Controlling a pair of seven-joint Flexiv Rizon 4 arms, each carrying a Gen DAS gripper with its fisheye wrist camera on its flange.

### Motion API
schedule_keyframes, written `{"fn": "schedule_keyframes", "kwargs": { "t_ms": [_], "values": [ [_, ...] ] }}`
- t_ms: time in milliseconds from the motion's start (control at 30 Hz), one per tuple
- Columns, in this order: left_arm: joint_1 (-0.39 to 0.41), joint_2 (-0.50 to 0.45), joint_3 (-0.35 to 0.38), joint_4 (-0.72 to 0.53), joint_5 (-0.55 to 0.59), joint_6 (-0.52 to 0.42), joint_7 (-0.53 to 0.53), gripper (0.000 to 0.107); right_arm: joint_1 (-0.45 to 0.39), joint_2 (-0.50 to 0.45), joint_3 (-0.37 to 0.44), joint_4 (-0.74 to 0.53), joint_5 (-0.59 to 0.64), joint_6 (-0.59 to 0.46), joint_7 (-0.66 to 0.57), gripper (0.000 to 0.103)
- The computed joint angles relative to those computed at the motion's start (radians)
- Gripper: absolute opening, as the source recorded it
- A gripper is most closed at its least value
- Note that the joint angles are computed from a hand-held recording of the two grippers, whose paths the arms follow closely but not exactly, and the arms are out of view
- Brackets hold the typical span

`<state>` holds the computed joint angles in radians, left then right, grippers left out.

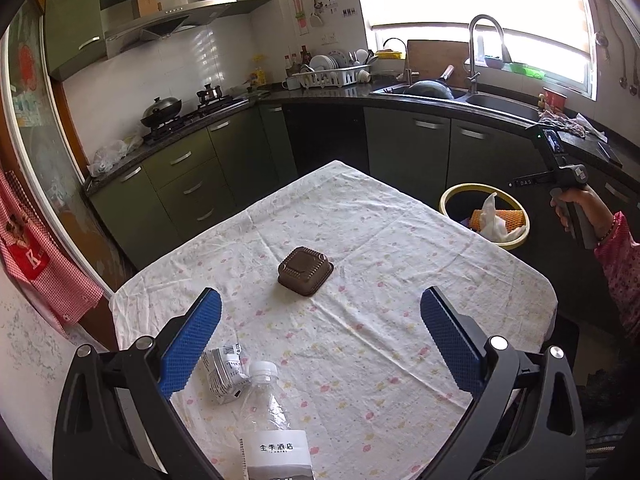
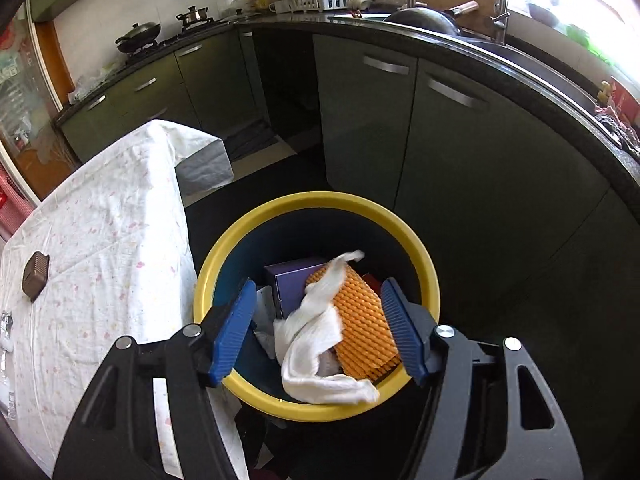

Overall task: Collect trash
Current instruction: 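Push the tissue down into the bin with the right tool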

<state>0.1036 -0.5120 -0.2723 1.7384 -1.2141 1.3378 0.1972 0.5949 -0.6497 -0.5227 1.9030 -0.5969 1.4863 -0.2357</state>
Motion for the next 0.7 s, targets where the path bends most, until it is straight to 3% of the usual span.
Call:
{"fn": "schedule_keyframes", "kwargs": {
  "t_ms": [133,267,400,500,567,700],
  "values": [
    [-0.008,-0.024,0.052,-0.029,0.133,-0.048,-0.141,0.098,0.073,0.02,-0.086,0.046,-0.004,0.046,0.019,0.062],
    [-0.008,-0.054,0.127,-0.083,0.326,-0.141,-0.359,0.098,0.147,0.033,-0.152,0.078,0.02,0.087,-0.007,0.062],
    [-0.02,-0.095,0.244,-0.182,0.548,-0.308,-0.628,0.098,0.168,0.036,-0.149,0.074,0.054,0.107,-0.064,0.062],
    [-0.01,-0.1,0.29,-0.208,0.659,-0.391,-0.747,0.098,0.177,0.029,-0.141,0.06,0.084,0.129,-0.102,0.062],
    [0.022,-0.07,0.261,-0.147,0.661,-0.347,-0.731,0.098,0.193,0.018,-0.147,0.057,0.109,0.16,-0.12,0.062],
    [0.089,0.0,0.16,0.052,0.6,-0.106,-0.605,0.098,0.186,0.001,-0.113,0.029,0.15,0.194,-0.171,0.062]
  ]
}}
